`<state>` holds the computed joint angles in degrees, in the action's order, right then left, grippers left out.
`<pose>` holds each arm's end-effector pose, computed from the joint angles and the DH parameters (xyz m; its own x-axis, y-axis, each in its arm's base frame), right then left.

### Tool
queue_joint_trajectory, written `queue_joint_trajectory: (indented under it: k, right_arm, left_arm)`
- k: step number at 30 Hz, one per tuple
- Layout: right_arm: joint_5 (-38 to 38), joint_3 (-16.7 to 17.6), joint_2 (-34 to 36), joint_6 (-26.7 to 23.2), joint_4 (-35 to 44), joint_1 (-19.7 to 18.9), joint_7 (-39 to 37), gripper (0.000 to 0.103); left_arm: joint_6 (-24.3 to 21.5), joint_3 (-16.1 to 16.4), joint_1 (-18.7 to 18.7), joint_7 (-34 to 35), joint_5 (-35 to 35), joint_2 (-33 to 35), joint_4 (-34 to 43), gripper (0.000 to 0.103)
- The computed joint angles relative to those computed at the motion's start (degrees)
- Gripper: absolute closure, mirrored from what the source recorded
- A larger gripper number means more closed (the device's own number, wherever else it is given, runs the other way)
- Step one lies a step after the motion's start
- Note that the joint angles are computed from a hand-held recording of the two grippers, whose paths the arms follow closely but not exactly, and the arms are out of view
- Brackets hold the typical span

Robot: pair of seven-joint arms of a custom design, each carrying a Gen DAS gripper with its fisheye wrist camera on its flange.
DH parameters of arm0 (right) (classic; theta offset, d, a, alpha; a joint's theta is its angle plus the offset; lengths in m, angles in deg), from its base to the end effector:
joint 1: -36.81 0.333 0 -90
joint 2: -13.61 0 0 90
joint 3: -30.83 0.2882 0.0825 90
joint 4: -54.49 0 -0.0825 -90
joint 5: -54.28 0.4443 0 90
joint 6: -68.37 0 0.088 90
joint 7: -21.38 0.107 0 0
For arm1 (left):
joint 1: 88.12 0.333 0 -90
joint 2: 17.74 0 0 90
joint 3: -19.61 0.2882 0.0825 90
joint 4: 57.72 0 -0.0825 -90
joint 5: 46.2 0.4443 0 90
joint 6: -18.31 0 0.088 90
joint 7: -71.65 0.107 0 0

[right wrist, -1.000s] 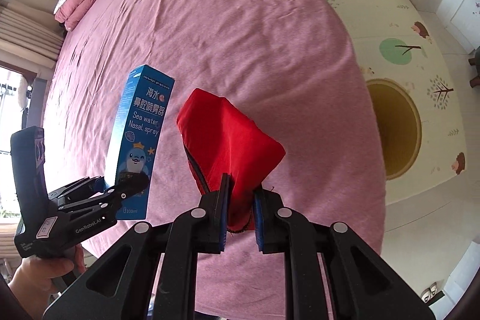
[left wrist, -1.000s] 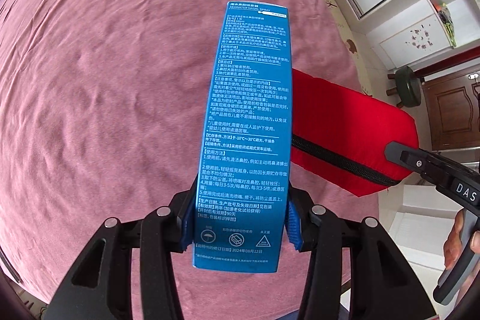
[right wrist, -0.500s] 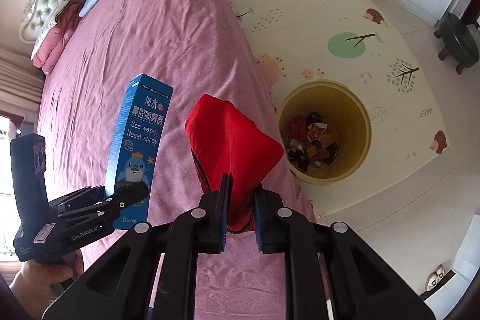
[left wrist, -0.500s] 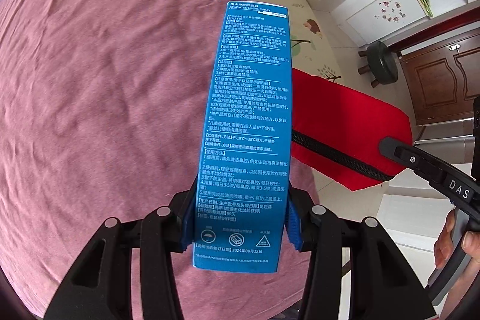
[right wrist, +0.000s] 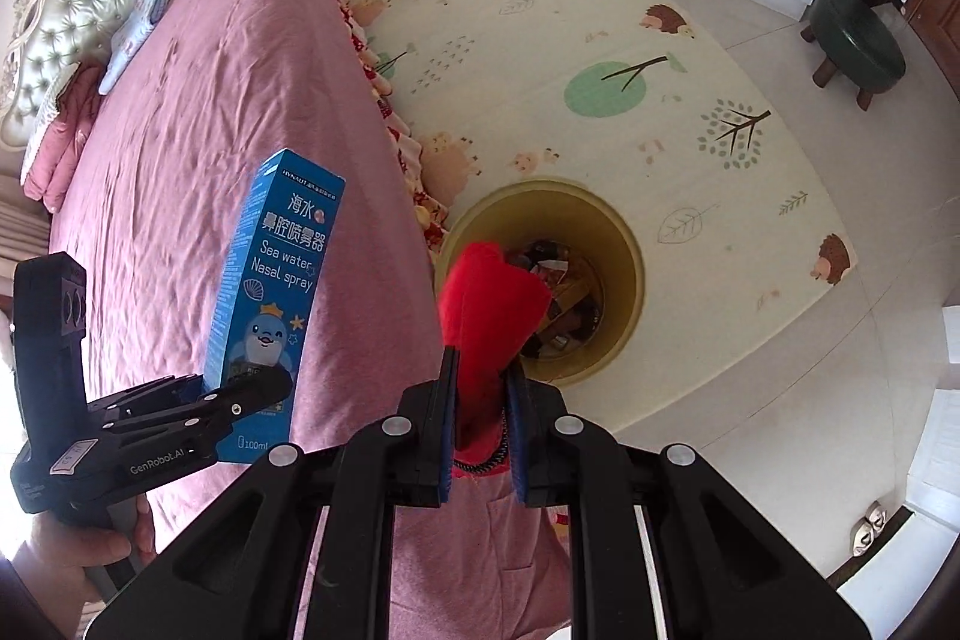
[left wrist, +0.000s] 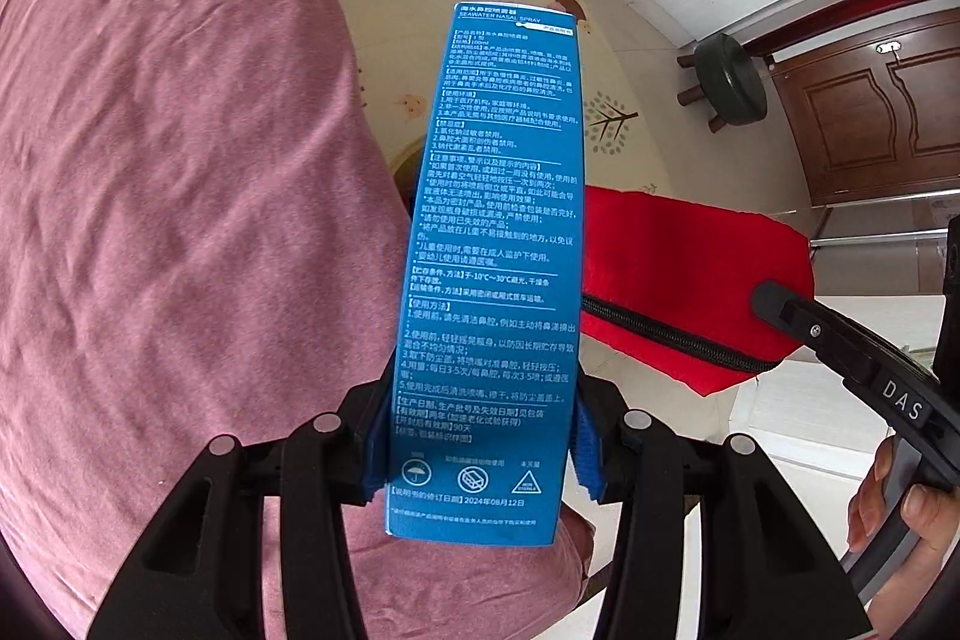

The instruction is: Collect trash

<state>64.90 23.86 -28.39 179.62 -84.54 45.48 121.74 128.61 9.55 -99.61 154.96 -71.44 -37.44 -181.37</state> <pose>0.4315 0.0213 0.5476 -0.1402 -0.9439 -0.2991 -0.9634 0.1997 -0.1788 0.4836 -0.2285 0.5103 -0.1192 -0.9228 0.3665 -0.9929 0.1124 -0.0398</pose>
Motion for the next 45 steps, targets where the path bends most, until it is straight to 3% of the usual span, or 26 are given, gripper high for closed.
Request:
queue_joint_trajectory:
  k: [14, 15, 16, 17, 18, 22, 34, 45]
  right_arm:
    - [-1.7, -0.1, 8.7, 2.7, 3.3, -2.5, -0.8, 0.088]
    - [-2.4, 0.3, 9.0, 3.1, 3.4, -2.9, -0.4, 0.084]
    - [-2.9, 0.6, 9.2, 3.5, 3.6, -3.2, 0.2, 0.079]
    - [-3.0, 0.6, 9.7, 3.7, 4.0, -3.4, 0.7, 0.065]
    - [-2.7, 0.4, 9.9, 4.1, 4.1, -3.5, 1.2, 0.059]
    - [-1.8, -0.1, 10.5, 4.0, 4.8, -3.6, 1.7, 0.060]
    - [1.1, 0.9, 11.0, 1.8, 6.3, -1.4, 1.1, 0.060]
    - [2.7, 3.8, 9.3, -0.5, 7.6, 3.6, 2.1, 0.060]
  left_arm:
    - [0.2, -2.4, -2.1, 2.2, 1.0, 15.4, 12.5, 0.055]
    - [-0.1, -2.5, -2.1, 2.8, 1.3, 16.4, 13.6, 0.052]
    - [-0.5, -2.6, -2.2, 3.1, 2.2, 17.3, 14.8, 0.028]
    - [-0.5, -2.8, -2.3, 3.1, 3.6, 18.1, 15.9, 0.012]
    - [0.3, -2.8, -2.3, 3.6, 4.1, 18.2, 16.0, 0.012]
    - [-1.2, -2.8, -2.1, 3.5, 6.1, 20.5, 18.5, 0.012]
    - [-1.6, -2.0, -0.9, 4.3, 4.8, 17.0, 15.4, 0.012]
    - [-3.0, 0.8, 2.3, 3.9, 4.6, 4.3, 5.8, 0.012]
